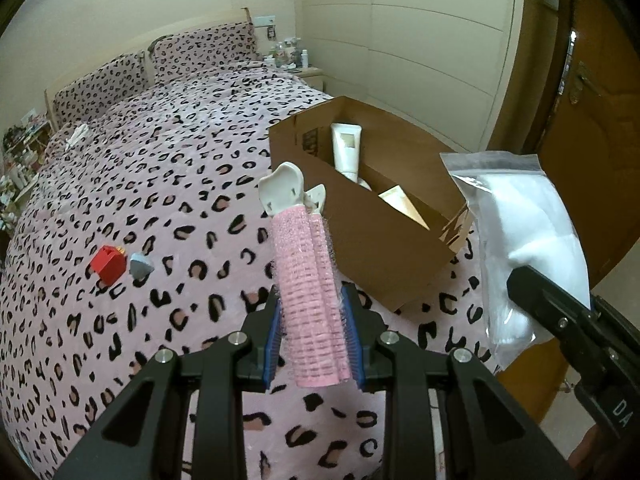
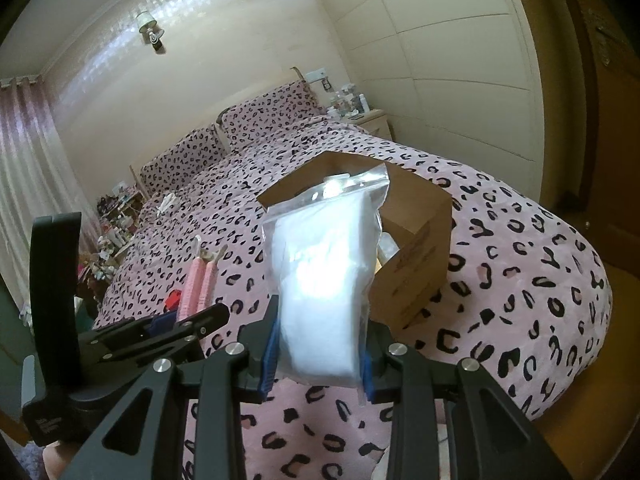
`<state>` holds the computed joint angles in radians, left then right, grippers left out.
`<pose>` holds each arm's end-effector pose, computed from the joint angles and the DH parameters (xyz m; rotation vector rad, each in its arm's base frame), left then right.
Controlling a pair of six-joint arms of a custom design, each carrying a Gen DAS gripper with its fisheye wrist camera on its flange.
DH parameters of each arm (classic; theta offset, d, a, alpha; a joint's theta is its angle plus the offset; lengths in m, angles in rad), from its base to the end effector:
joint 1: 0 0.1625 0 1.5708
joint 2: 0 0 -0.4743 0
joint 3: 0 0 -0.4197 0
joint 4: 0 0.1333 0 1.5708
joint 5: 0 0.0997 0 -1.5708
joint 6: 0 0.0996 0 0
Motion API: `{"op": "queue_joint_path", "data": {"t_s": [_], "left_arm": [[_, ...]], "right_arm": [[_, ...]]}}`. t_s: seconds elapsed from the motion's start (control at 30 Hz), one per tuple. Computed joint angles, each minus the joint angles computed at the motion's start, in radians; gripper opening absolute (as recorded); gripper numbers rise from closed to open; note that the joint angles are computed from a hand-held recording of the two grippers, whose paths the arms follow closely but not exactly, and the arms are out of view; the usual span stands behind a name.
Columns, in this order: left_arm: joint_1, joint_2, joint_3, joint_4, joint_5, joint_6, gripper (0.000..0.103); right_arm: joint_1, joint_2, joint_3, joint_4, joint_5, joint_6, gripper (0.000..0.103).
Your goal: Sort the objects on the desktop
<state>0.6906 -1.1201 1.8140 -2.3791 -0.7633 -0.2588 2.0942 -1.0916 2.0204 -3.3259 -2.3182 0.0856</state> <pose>-0.3596 -0.5635 0.2640 0.6876 2.3363 -0.6783 0.3524 -0.4793 0.2711 0.1172 -2.4066 1.2723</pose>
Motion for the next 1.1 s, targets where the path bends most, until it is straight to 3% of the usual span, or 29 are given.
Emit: {"op": "queue_joint_path", "data": {"t_s": [0.4, 1.1], "left_arm": [[0.002, 0.050, -0.047, -0.030, -0.040, 0.071, 0.028], [0.054, 0.170, -0.203, 0.004, -0.201, 0.170, 0.028]], "right_arm": [[-0.010, -0.011, -0.003, -0.013, -0.016, -0.002, 0.032], [-0.074, -0.022, -0.028, -0.040, -0.014, -0.048, 0.032]]}}
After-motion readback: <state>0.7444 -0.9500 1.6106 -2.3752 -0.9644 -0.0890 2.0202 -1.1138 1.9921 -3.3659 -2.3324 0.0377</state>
